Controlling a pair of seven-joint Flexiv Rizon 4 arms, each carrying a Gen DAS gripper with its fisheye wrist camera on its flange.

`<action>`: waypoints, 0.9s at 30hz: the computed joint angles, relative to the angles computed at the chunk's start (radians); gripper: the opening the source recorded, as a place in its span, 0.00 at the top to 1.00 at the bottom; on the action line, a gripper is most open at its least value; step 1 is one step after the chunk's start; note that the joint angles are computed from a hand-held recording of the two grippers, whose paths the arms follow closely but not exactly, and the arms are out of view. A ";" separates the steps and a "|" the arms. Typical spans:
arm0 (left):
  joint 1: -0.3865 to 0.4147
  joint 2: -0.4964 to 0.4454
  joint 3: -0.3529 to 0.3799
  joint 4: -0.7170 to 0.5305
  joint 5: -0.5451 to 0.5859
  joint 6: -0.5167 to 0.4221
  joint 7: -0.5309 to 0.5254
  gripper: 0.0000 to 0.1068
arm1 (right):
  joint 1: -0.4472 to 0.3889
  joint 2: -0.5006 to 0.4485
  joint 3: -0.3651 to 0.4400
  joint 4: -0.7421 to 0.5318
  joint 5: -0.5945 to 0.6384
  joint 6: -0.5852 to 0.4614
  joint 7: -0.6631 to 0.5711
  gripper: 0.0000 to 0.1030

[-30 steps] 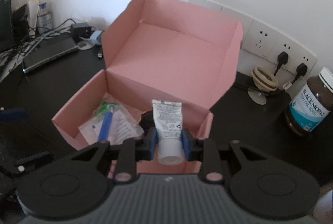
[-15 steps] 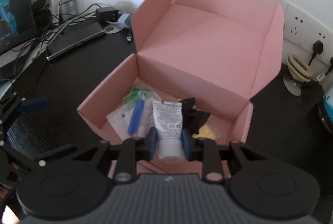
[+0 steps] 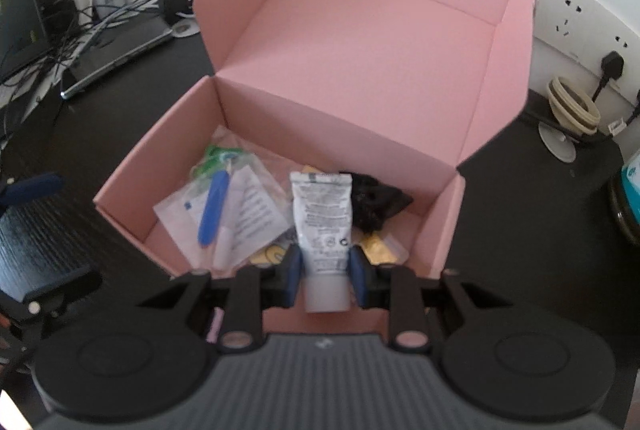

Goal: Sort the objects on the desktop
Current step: 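Carry the white tube over the pink box and lower it inside, then open the right gripper to release the white tube in the box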

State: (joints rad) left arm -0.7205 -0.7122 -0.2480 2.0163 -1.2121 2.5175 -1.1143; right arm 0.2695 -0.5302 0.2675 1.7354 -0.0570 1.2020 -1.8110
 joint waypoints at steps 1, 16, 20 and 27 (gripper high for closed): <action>0.001 0.000 0.000 0.001 0.000 -0.001 -0.002 0.04 | 0.004 0.000 -0.004 -0.003 -0.013 -0.008 -0.009 0.75; 0.003 0.002 0.001 0.002 0.003 -0.006 -0.007 0.04 | 0.011 -0.008 -0.007 -0.078 0.016 -0.152 -0.079 0.72; 0.002 0.001 0.003 0.002 0.006 -0.005 -0.007 0.04 | 0.019 -0.006 -0.020 -0.068 0.003 -0.132 -0.090 0.65; 0.001 0.000 0.003 0.001 0.005 -0.002 -0.005 0.04 | -0.019 0.007 0.025 -0.054 0.056 -0.047 -0.160 0.32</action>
State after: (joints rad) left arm -0.7198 -0.7123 -0.2446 2.0174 -1.2072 2.5156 -1.1193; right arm 0.2509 -0.5232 0.2920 1.6814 -0.0011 1.1548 -1.9713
